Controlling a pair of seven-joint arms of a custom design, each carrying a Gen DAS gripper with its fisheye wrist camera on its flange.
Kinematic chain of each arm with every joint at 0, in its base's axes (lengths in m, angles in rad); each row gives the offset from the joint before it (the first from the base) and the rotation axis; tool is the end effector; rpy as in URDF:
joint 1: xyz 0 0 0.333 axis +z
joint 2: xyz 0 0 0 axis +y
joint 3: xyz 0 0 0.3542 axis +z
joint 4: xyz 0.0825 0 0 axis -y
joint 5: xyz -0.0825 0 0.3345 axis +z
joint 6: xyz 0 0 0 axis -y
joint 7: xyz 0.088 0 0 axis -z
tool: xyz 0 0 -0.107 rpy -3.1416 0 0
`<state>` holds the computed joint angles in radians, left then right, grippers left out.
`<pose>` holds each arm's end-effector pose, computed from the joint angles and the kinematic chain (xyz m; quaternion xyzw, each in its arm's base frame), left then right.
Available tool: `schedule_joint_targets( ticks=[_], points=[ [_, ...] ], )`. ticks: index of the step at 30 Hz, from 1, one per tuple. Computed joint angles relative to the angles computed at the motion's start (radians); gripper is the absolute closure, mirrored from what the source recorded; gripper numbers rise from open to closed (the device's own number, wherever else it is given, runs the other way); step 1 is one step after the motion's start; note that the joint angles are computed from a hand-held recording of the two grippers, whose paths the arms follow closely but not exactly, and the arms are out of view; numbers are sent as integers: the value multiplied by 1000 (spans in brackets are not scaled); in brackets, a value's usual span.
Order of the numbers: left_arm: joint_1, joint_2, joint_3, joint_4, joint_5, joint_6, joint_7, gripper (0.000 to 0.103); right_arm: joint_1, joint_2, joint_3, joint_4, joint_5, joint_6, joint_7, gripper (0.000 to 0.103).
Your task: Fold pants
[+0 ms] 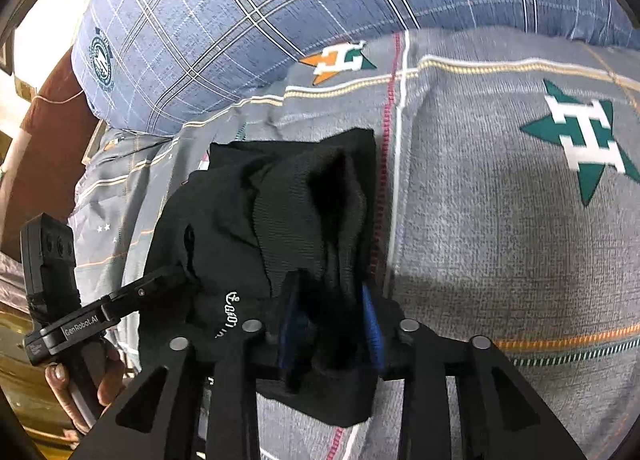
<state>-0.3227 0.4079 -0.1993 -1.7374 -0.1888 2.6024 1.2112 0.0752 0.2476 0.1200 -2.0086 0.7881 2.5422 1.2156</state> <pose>0.5901 -0.3112 0.4595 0.6889 -0.6808 0.2481 0.0192 0.5815 0.1011 0.4284 -0.6538 0.6939 0.0790 0.2913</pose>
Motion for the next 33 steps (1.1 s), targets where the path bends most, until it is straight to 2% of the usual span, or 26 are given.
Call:
schedule_joint_targets(
  ticks=[4, 8, 12, 16, 19, 21, 23, 28, 30, 33],
  points=[
    [-5, -37, -6, -9, 58, -34, 93, 44, -4, -51, -4, -34, 24, 28, -36, 70],
    [-82, -50, 51, -17, 249, -59, 51, 44, 8, -89, -14, -48, 37, 2, -103, 70],
    [-73, -54, 45, -32, 273, -59, 47, 42, 49, -103, -27, -74, -57, 2, -81, 70],
    [-85, -38, 56, -25, 312, -82, 12, 30, 88, -74, -45, -77, -262, 8, 50, 70],
    [-93, -7, 61, -3, 329, -112, -15, 28, 90, -70, -45, -84, -337, 20, 103, 58],
    [-108, 4, 72, 0, 363, -111, -40, 27, 102, -62, -53, -91, -429, 52, 160, 45],
    [-117, 8, 80, 7, 396, -105, -50, 26, 87, -63, -38, -96, -423, 58, 153, 46],
    [-93, 1, 64, -3, 365, -75, -43, 26, 58, -77, -18, -107, -364, 69, 97, 45],
    [-112, -19, 88, -33, 405, -32, -87, 26, 63, -85, -22, -117, -374, 83, 105, 45],
    [-169, -38, 144, -69, 538, 2, -223, 25, 92, -84, -32, -142, -454, 145, 158, 42]
  ],
)
